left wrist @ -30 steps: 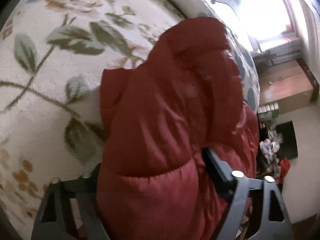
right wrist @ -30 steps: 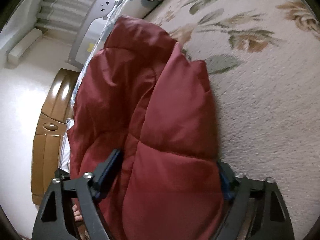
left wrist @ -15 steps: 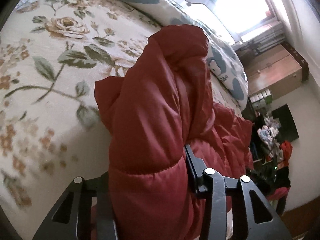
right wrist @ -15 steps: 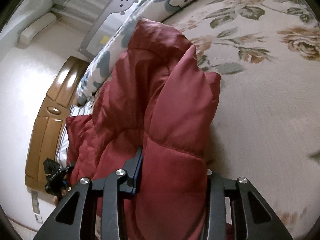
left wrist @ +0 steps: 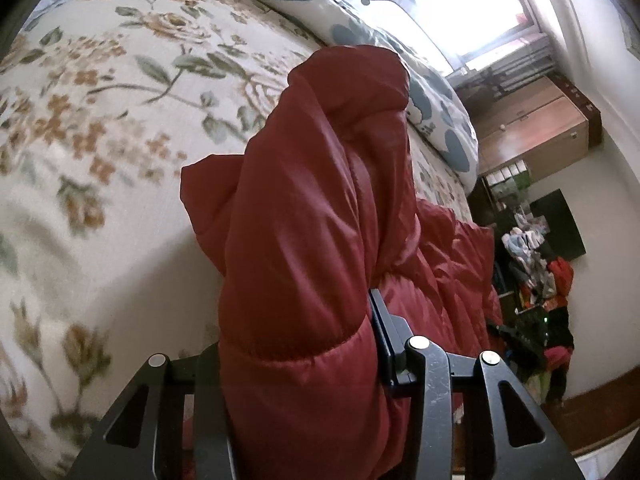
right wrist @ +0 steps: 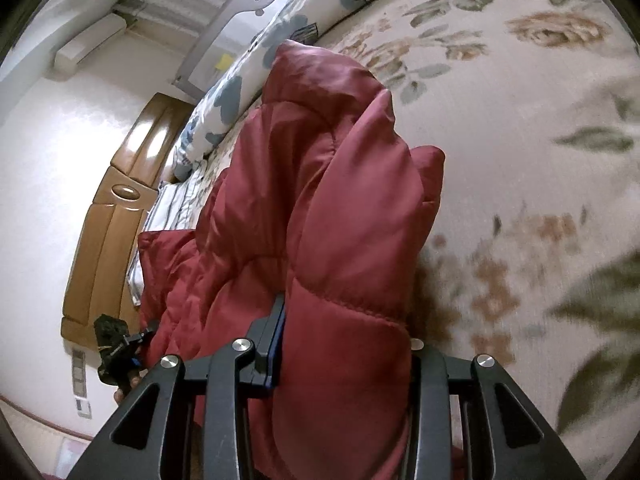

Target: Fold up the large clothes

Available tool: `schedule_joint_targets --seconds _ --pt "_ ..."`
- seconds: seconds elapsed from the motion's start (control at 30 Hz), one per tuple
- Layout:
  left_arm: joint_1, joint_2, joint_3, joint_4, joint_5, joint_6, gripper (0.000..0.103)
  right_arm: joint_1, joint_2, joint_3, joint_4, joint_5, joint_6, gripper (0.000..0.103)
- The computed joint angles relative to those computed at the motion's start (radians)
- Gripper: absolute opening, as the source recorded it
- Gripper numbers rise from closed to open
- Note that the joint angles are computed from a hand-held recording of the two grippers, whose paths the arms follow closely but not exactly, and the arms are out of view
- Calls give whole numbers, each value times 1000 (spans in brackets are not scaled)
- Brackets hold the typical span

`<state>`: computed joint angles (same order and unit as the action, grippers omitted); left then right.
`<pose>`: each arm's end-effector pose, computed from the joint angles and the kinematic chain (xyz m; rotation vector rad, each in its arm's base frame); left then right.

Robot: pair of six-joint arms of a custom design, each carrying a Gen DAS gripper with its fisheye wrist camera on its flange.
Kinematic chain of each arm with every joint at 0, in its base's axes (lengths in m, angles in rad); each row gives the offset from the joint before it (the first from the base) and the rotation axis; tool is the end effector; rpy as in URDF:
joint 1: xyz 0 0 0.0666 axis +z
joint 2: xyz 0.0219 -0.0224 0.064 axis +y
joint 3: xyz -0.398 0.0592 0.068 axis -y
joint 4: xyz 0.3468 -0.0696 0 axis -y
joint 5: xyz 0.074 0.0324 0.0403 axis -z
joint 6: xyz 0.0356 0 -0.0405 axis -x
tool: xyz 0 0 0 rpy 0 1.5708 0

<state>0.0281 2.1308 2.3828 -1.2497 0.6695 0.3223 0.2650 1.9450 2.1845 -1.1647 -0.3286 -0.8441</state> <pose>0.6822 -0.0033 0.4324 -0.1841 2.5149 -0.9715 0.6072 0.1763 0.4723 0.6129 2.5694 0.8363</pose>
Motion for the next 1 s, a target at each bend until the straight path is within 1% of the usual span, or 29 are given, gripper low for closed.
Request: schedule_joint_targets --seconds 0.13,0.23,0.4,0.5,0.63,0.67,0.7,0.77,0.8,0.83,0.87,0.93,1.0 --pt "12 -87 -152 50 16 -13 41 7 -43 -74 36 -6 -17 37" --pt "12 -112 -207 77 8 -11 42 9 -78 -146 80 -9 -36 37" --pt "3 -124 -247 87 -50 -9 46 7 -96 -208 119 3 -52 42" --pt "-10 -138 -274 110 -87 6 50 7 -101 -233 136 11 -55 46" --pt "-18 -152 -296 124 -123 14 57 12 -108 -246 142 17 -61 51" --pt "-19 -155 -295 118 -136 6 61 12 -104 -235 130 20 -56 54" --pt "-21 -156 -287 107 -156 -1 64 14 -101 -225 114 27 -48 55" --pt "-24 -151 -265 87 -188 -16 70 17 -76 -164 50 52 -14 62" --pt "-28 -149 -248 74 -212 -28 71 22 -80 -163 33 67 -2 65" --pt "-31 -148 -233 61 -236 -38 75 25 -66 -127 -7 91 20 70" --pt "-38 -153 -221 55 -285 -45 80 28 -58 -102 -34 113 36 73" --pt "-52 -170 -205 64 -378 -56 82 33 -33 -30 -98 174 74 76" --pt "-59 -165 -163 54 -434 -59 86 37 -7 38 -149 225 98 80"
